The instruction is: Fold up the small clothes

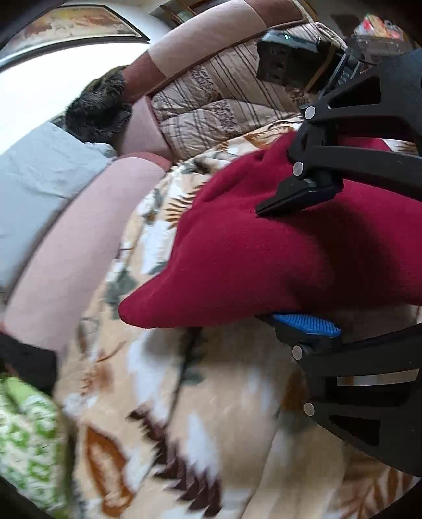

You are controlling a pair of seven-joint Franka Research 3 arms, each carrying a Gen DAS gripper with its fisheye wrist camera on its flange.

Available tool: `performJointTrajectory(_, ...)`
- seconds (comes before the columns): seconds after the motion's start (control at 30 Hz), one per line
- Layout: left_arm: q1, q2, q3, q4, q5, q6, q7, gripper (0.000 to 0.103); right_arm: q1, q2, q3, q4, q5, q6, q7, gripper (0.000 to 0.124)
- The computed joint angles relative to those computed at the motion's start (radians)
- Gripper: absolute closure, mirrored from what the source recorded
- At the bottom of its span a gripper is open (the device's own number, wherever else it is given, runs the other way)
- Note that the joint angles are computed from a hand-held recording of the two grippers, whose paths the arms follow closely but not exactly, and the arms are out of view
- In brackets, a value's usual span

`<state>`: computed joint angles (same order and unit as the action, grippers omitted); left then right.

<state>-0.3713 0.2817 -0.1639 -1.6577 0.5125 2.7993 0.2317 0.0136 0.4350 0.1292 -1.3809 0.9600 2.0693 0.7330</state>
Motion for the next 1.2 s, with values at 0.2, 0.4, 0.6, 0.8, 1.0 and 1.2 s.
performJointTrajectory(0.2,0.015,-0.121,0.028,-0.123,0.147,-0.041,-0.118,0.047,0.014,0.008,0.048,0.005,0.095,-0.015,-0.108,0.086)
performJointTrajectory(0.4,0.056,-0.097,0.013,-0.206,0.094,0.008,-0.161,0.036,0.1,0.087,0.018,0.032,-0.027,0.058,0.002,0.07)
performJointTrajectory(0.6,0.036,-0.204,0.061,-0.273,0.387,0.071,-0.432,0.036,0.069,0.063,0.037,0.03,-0.02,0.079,0.065,0.068)
performJointTrajectory(0.8,0.107,-0.153,-0.03,-0.261,0.331,0.187,-0.322,0.045,0.12,-0.08,0.073,-0.103,0.097,0.355,-0.34,0.068)
performJointTrajectory(1.0,0.05,-0.084,-0.022,-0.179,0.236,0.035,-0.151,0.046,0.249,0.127,0.005,0.148,-0.255,0.205,-0.093,0.078)
performJointTrajectory(1.2,-0.004,-0.069,0.005,-0.138,0.321,-0.065,-0.164,0.044,0.155,0.174,0.077,0.185,-0.197,0.134,-0.046,0.079)
